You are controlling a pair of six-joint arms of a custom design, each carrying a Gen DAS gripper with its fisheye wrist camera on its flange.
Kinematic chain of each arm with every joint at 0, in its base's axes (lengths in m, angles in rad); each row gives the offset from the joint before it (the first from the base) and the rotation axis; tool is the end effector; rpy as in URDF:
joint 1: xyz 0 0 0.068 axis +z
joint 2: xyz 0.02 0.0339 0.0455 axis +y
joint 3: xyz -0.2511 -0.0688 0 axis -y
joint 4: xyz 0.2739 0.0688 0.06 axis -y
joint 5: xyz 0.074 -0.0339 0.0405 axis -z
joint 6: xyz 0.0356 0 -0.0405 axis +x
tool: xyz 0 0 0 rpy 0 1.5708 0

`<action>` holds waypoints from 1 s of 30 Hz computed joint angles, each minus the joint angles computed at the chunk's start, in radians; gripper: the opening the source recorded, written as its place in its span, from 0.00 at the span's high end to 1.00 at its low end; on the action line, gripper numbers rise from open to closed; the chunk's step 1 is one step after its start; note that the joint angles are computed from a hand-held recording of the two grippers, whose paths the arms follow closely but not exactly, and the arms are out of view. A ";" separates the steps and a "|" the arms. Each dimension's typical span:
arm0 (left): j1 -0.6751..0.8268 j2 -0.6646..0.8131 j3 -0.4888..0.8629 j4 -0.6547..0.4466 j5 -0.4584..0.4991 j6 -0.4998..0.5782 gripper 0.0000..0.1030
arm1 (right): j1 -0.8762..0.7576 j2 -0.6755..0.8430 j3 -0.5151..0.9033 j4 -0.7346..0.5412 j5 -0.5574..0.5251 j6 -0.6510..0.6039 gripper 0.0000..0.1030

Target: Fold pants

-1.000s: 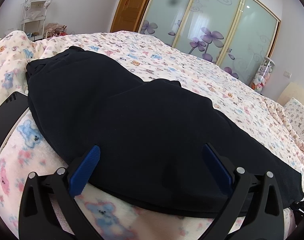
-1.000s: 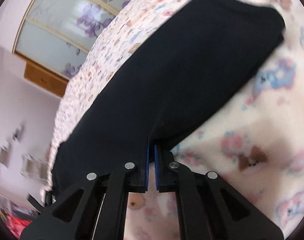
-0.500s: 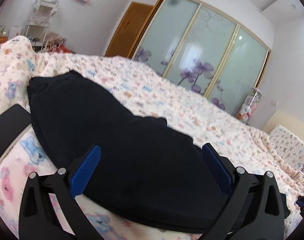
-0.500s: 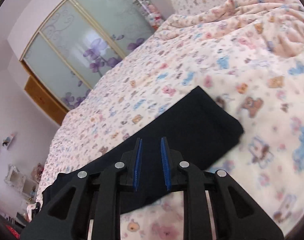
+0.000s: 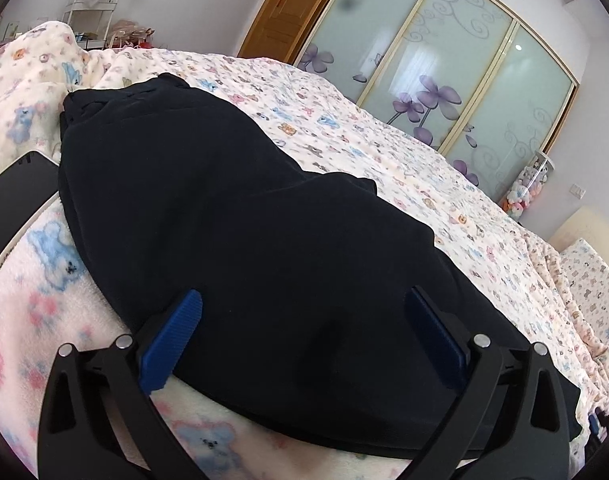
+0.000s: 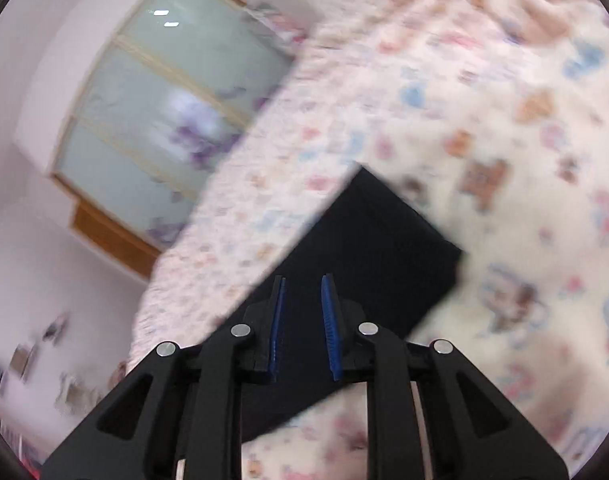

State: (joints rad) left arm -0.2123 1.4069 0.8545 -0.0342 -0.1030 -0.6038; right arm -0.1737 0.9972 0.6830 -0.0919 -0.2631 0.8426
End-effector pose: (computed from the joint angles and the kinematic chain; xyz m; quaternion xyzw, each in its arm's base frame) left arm 0.3281 -0.0670 0.2080 -0.1951 0.8586 -0.1456 0.4511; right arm 0.2600 -0.0362 0.2540 0.3398 0.7584 0.2825 0.4791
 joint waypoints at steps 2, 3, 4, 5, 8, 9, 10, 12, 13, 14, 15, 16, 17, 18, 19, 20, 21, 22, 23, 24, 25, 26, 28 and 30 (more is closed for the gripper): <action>0.003 -0.001 -0.004 0.007 0.004 -0.004 0.02 | 0.039 0.117 0.062 -0.006 -0.085 -0.064 0.81; 0.003 -0.003 -0.005 0.006 0.004 -0.004 0.02 | 0.063 0.189 0.119 -0.067 -0.088 -0.103 0.78; 0.003 -0.004 -0.006 0.005 0.003 -0.003 0.02 | 0.091 0.276 0.195 -0.172 -0.063 -0.144 0.54; 0.004 -0.005 -0.006 0.006 0.005 -0.003 0.02 | 0.116 0.340 0.238 -0.227 -0.033 -0.167 0.55; 0.014 -0.008 -0.015 0.018 0.023 0.000 0.02 | 0.111 0.279 0.214 -0.169 0.031 -0.080 0.55; 0.018 -0.010 -0.019 0.024 0.030 0.000 0.02 | 0.092 0.210 0.159 -0.103 0.055 -0.036 0.55; 0.019 -0.016 -0.028 0.032 0.036 -0.004 0.02 | 0.074 0.143 0.111 -0.061 0.098 0.001 0.55; 0.021 -0.019 -0.032 0.037 0.043 -0.007 0.02 | 0.022 0.029 0.059 -0.095 0.207 0.069 0.55; 0.022 -0.019 -0.032 0.038 0.046 -0.006 0.02 | -0.002 0.008 0.044 -0.108 0.214 0.087 0.55; 0.022 -0.018 -0.032 0.038 0.047 -0.005 0.02 | -0.033 -0.016 0.025 -0.124 0.202 0.109 0.55; 0.021 -0.015 -0.029 0.037 0.046 -0.006 0.02 | -0.077 -0.033 -0.004 -0.122 0.158 0.140 0.55; 0.022 -0.013 -0.027 0.035 0.046 -0.005 0.02 | -0.099 -0.033 -0.018 -0.118 0.132 0.165 0.55; 0.021 -0.013 -0.027 0.034 0.044 -0.004 0.02 | -0.118 -0.032 -0.030 -0.117 0.105 0.178 0.55; 0.019 -0.013 -0.027 0.034 0.041 -0.004 0.02 | -0.123 -0.021 -0.031 -0.120 0.084 0.176 0.55; 0.017 -0.011 -0.024 0.030 0.037 -0.002 0.02 | -0.133 -0.027 -0.035 -0.134 0.065 0.158 0.55; 0.015 -0.008 -0.020 0.025 0.032 0.000 0.02 | -0.125 -0.014 -0.023 -0.144 0.062 0.143 0.55; 0.013 -0.007 -0.019 0.023 0.028 0.002 0.02 | -0.118 -0.003 -0.009 -0.159 0.054 0.127 0.55; 0.010 -0.007 -0.018 0.021 0.025 0.001 0.02 | -0.112 0.004 0.003 -0.183 0.046 0.116 0.55; 0.008 -0.008 -0.019 0.022 0.023 0.001 0.02 | -0.109 0.006 0.008 -0.207 0.045 0.109 0.55; 0.009 -0.008 -0.021 0.024 0.024 0.001 0.02 | -0.122 0.034 0.036 -0.257 0.043 0.088 0.55; 0.010 -0.010 -0.023 0.026 0.026 0.001 0.02 | -0.095 0.044 0.052 -0.286 0.076 0.099 0.57; 0.010 -0.011 -0.025 0.028 0.027 0.000 0.02 | -0.094 0.049 0.061 -0.306 0.090 0.101 0.58; 0.010 -0.012 -0.026 0.028 0.027 0.000 0.02 | -0.104 0.047 0.046 -0.291 0.096 0.138 0.61; 0.010 -0.011 -0.026 0.027 0.026 0.000 0.02 | -0.135 0.049 0.016 -0.225 0.074 0.176 0.61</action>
State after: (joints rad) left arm -0.2024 1.3954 0.8289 -0.0071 -0.0771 -0.6033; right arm -0.3085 1.0464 0.6987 -0.3167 -0.1892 1.0187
